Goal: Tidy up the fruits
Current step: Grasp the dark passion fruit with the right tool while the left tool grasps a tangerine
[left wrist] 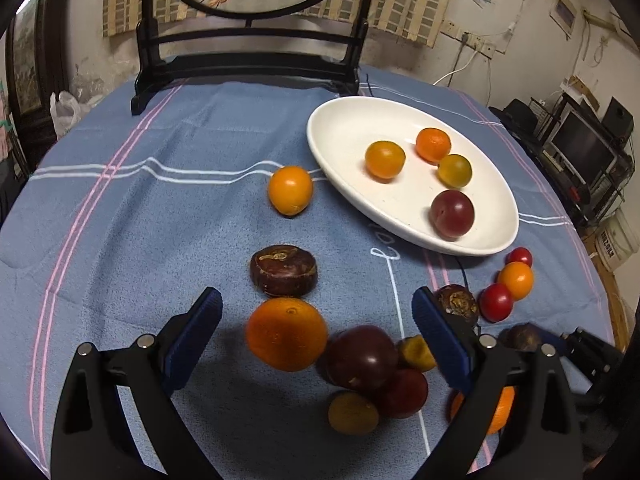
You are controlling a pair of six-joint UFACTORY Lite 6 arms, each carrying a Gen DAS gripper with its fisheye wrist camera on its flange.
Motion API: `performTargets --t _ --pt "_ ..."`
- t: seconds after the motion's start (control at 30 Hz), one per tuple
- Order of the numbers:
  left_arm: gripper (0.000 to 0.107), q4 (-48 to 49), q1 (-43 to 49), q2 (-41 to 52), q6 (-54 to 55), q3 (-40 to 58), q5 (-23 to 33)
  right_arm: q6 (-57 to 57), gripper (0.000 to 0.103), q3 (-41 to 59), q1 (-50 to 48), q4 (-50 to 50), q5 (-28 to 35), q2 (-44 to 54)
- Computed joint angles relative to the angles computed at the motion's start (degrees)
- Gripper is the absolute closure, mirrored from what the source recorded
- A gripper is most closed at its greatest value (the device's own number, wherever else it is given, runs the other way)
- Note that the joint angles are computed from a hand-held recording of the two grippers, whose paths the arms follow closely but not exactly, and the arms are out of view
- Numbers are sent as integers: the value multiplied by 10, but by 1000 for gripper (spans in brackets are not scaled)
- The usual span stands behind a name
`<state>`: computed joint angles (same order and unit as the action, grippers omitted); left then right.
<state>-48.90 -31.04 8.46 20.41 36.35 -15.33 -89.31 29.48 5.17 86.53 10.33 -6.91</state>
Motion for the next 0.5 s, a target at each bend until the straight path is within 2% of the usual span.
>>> performTargets --t 0.1,0.3,0.43,0.5 --pt "13 -34 -27 -11 39 -6 -16 -31 55 -6 -42 26 25 -13" --pt "13 -59 -105 -52 49 -47 -20 -16 55 2 -88 15 28 -11" --pt "13 -137 -180 -65 110 -62 -28 -23 55 -8 -106 22 36 -30" --pt "13 -147 -205 -53 108 -59 -18 -19 55 -8 -109 18 38 -29"
